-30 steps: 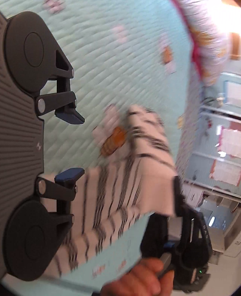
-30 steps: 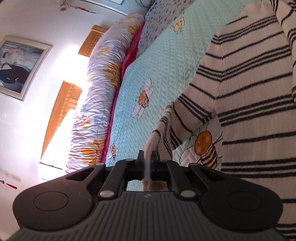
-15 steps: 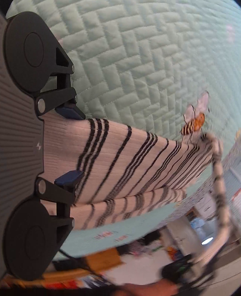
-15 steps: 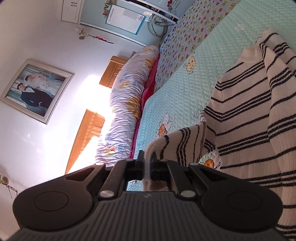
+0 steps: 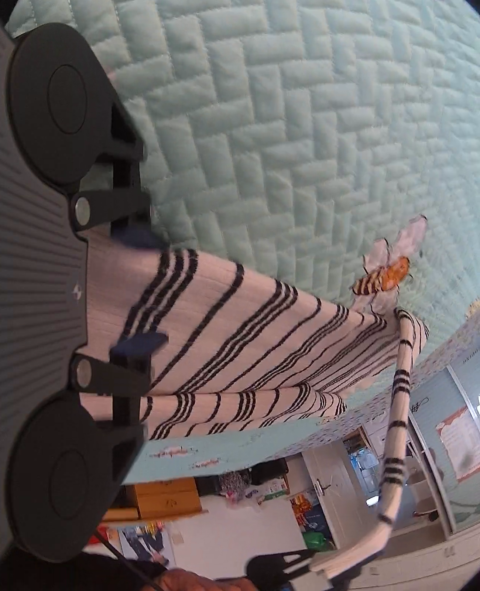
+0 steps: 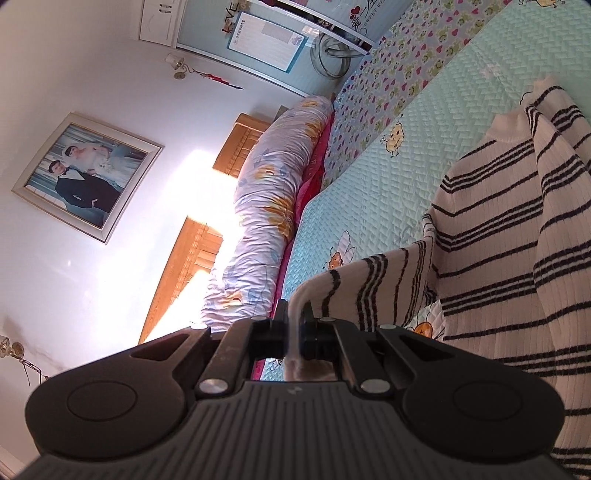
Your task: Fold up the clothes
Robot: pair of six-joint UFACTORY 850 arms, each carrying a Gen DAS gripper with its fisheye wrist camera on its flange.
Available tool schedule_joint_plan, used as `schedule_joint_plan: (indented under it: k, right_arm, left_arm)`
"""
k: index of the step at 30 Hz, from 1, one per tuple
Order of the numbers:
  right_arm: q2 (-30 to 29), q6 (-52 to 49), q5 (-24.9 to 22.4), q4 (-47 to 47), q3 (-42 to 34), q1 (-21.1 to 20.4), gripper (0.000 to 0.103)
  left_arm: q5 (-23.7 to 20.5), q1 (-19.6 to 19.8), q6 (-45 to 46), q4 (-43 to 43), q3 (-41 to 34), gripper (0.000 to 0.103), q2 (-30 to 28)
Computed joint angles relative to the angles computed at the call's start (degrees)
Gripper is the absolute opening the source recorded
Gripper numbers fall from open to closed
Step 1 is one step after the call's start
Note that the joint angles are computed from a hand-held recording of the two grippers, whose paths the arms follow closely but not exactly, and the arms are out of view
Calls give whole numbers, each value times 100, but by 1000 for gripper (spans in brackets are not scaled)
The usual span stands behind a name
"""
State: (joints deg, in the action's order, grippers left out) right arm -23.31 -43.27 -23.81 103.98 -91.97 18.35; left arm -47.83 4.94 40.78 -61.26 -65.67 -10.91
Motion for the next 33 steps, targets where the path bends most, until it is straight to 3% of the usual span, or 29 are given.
schedule_joint_plan:
  k: [3, 6, 8, 9, 14, 16, 19, 21, 24, 33]
  right_arm:
    - [-5, 145, 53, -220, -128, -66, 5]
    - [73, 103, 97, -294, -166, -157, 5]
    - [266, -343, 143, 126, 12, -253, 5]
    - [427, -698, 181, 476, 197, -314, 5]
    - [1329, -2272, 407, 2129, 1268, -691, 5]
    - [1610, -2482, 515, 2434, 1647, -861, 5]
    - [1799, -2067, 812, 1964, 1927, -986, 5]
    - [1913, -2467, 901, 2378, 2141, -1029, 5]
    - [2015, -3055, 701, 3181, 2459, -1130, 5]
    - [2007, -2593, 783, 2639, 2696, -1109, 8]
  left_arm:
    - [906, -449, 252, 575, 130, 5, 477]
    - [2371, -1229, 801, 1593, 451, 5, 1122]
    - [3240, -1804, 1096, 2521, 734, 5, 1462]
    - [3372, -2018, 1439, 2640, 847, 5, 1571]
    - [3053, -2481, 3042, 2102, 1176, 6, 1724]
    - [2937, -2571, 2692, 2740, 1164, 6, 1623]
    - [2675, -2587, 2117, 3616, 1107, 7, 1497]
    - [2466, -2535, 1879, 4003, 1065, 8, 1435]
    - [2318, -2425, 1690, 4189, 1009, 8, 1375]
    - [2121, -2365, 1077, 4767, 914, 9, 1281]
